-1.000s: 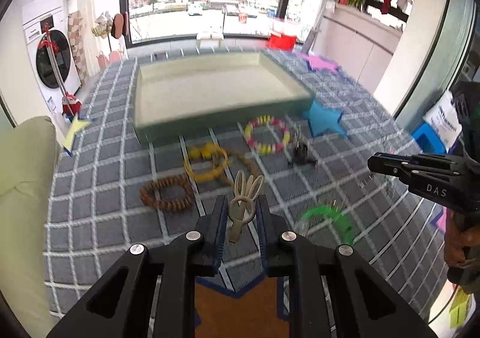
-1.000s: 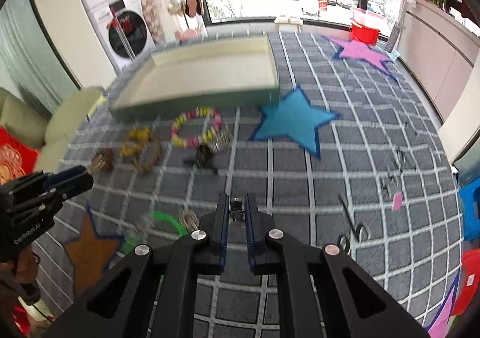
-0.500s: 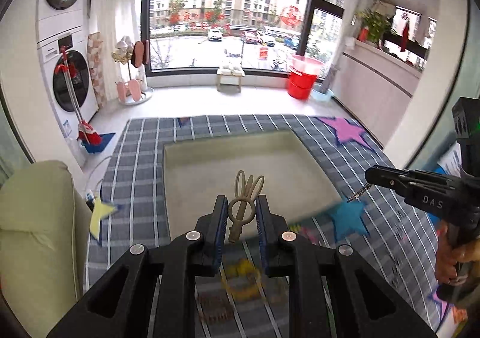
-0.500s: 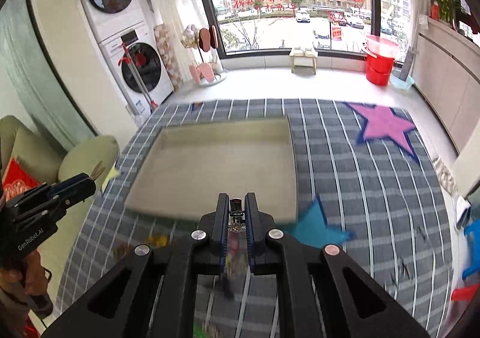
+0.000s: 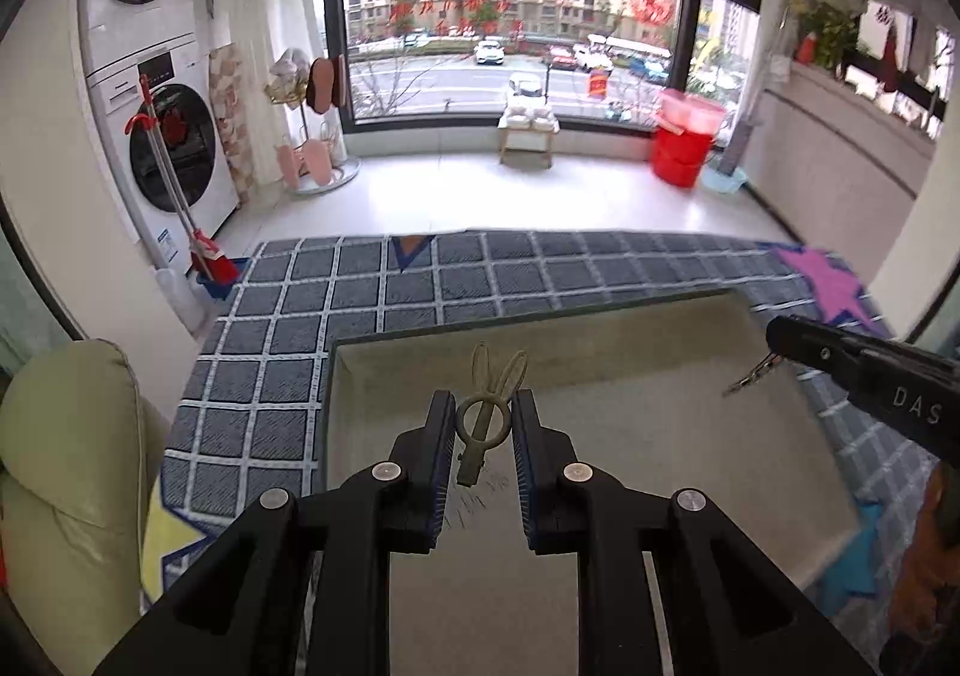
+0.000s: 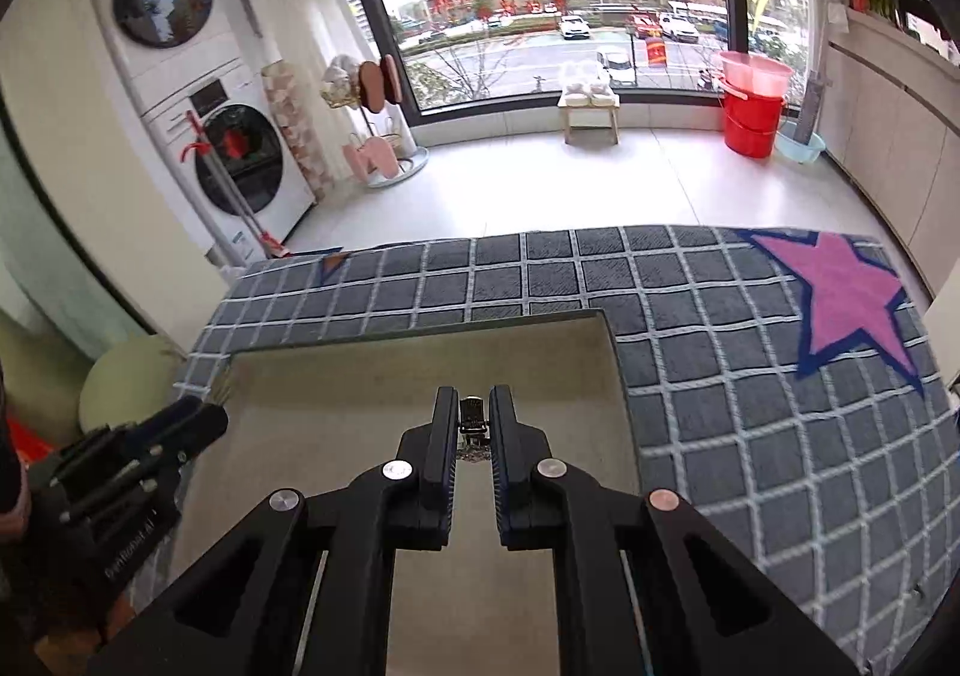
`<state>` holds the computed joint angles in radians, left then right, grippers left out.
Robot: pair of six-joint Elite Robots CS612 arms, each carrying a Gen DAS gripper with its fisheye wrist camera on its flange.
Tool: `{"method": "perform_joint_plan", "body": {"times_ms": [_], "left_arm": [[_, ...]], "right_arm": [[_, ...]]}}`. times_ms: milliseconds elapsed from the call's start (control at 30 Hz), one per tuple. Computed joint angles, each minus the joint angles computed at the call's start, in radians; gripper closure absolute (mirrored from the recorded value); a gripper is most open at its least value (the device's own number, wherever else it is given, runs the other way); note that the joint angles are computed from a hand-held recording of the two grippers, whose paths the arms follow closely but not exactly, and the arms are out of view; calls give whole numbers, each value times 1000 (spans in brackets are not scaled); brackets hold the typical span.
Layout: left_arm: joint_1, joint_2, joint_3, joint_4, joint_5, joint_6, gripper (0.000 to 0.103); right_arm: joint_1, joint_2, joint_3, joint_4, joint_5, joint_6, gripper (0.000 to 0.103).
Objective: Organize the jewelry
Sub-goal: 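Carry both clips into the green tray and open both tools to release them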
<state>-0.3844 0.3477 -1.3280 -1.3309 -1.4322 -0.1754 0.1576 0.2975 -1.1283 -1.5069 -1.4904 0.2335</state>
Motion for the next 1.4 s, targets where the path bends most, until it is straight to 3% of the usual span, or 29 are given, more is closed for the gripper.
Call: {"method": "perform_joint_plan", "body": {"times_ms": [233, 667, 733, 800, 867, 900, 933, 1000, 1067, 1233, 1400], "left_arm": [[-2, 7, 38, 28, 22, -2, 70], [-18, -2, 45, 122, 66, 1, 69], [-20, -2, 41, 126, 67, 0, 69], [-22, 3, 30, 121, 73, 1, 69], [-23, 5, 24, 119, 68, 2, 69], [-23, 5, 20, 118, 66, 2, 68], [-23, 6, 17, 117, 67, 3, 39], [-26, 11, 2, 103, 91, -3, 0], [-32, 26, -26, 54, 119, 12, 0], [-33, 15, -32, 68, 108, 23, 0], [-37, 19, -74, 85, 105, 19, 0]], "right_arm": [[-4, 13, 26, -9, 9, 12, 92], [-2, 30, -21, 157, 11, 3, 90], [0, 26, -14, 186, 10, 0, 84], [1, 26, -17, 187, 11, -3, 53], [1, 26, -20, 188, 23, -11, 48], [3, 26, -22, 188, 12, -12, 48], [5, 26, -25, 185, 8, -16, 48], [6, 25, -28, 180, 13, -15, 48], [6, 25, -35, 175, 14, -9, 48], [5, 21, -52, 172, 18, 9, 48], [7, 28, -91, 182, 22, 12, 32]]}}
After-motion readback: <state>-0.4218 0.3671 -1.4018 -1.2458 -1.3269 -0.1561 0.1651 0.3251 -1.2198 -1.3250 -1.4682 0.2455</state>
